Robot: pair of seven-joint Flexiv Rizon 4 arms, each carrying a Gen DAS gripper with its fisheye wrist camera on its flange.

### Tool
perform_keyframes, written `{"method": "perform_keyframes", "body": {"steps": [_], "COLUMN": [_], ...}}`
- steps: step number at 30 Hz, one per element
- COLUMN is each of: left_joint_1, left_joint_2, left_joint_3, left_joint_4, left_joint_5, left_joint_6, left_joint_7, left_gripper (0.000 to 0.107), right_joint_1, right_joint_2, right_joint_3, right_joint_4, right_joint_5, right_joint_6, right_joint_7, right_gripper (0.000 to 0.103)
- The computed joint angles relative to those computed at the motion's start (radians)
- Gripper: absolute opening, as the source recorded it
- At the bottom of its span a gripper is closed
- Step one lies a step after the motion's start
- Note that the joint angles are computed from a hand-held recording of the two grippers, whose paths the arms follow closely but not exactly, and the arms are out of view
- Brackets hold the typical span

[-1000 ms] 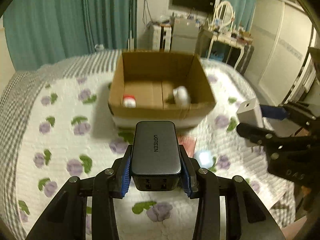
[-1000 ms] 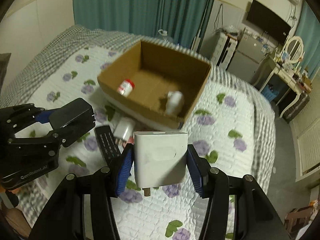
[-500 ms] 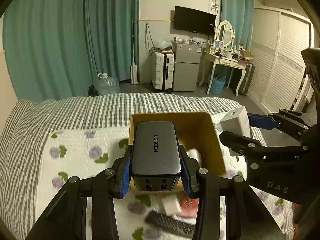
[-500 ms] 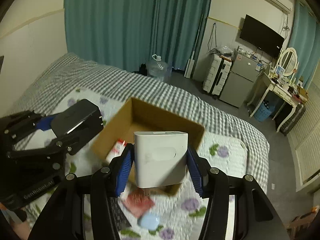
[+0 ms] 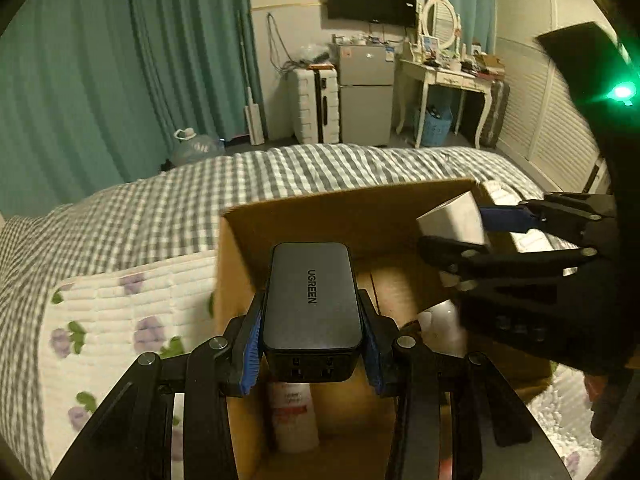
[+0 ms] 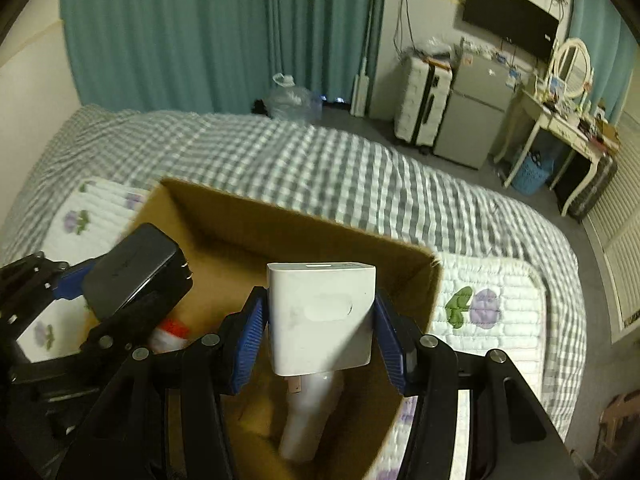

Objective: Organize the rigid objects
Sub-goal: 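Carry both chargers into the cardboard box and open both tools, then grasp the light blue earbuds case with the right tool while the left tool grasps the white square charger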

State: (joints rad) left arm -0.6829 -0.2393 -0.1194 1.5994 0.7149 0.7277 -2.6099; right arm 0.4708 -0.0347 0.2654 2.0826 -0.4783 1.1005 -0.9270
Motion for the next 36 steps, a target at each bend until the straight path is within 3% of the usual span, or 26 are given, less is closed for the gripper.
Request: {"method": "perform_keyframes", "body": {"steps": [4, 12, 15, 17, 21, 24, 30, 36], "left_joint_1": [0.005, -0.015, -0.007, -0.031, -0.045, -0.047, -0.048, -0.04], "left_joint_2": [-0.027, -0.048, -0.03, -0.011, 0.054, 0.112, 0.221, 0.323], "left_joint_3": [0.001, 0.016, 0.012, 0.015, -0.011, -0.047, -0.15, -0.257], "left_joint_4": [-0.001, 0.005, 0.032, 0.021, 0.017, 0.009, -0.034, -0.021], "left_joint_5": [-0.009, -0.015, -0.062, -0.025, -0.007, -0.007, 0.039, 0.069], "left_joint_6": [0.021, 0.012, 0.05, 0.012, -0.047, -0.113, -0.287, -0.416], "left_joint_7": [0.035, 0.047, 0.041, 0.009, -0.031, -0.053, -0.106, -0.172], "left_gripper": [0.042, 0.043, 0.045, 0.051, 0.059, 0.062, 0.069, 0.072], "right_joint_1": [0.006, 0.027, 0.023, 0.013, -0.003, -0.011, -0.021, -0.013], "right_joint_2": [-0.054, -0.079, -0.059, -0.026, 0.068, 0.157, 0.354, 0.557], "right_joint_3": [-0.012, -0.035, -0.033, -0.032, -0.002, 0.027, 0.092, 0.148], "right_joint_4": [-0.014, -0.004, 0.002, 0.015, 0.022, 0.025, 0.017, 0.039], "right_joint_5": [-0.007, -0.133, -0.14, -0.155, -0.144, -0.125, -0.06, 0.049], "right_joint_6": [-0.015, -0.01, -0.025, -0.027, -0.1, -0.175, -0.326, -0.433], "right_joint_7": [0.03, 0.131, 0.149, 0.171, 0.149, 0.129, 0.056, -0.005], "right_gripper": [0.053, 0.053, 0.061, 0.071, 0.071, 0.078, 0.09, 0.096]}}
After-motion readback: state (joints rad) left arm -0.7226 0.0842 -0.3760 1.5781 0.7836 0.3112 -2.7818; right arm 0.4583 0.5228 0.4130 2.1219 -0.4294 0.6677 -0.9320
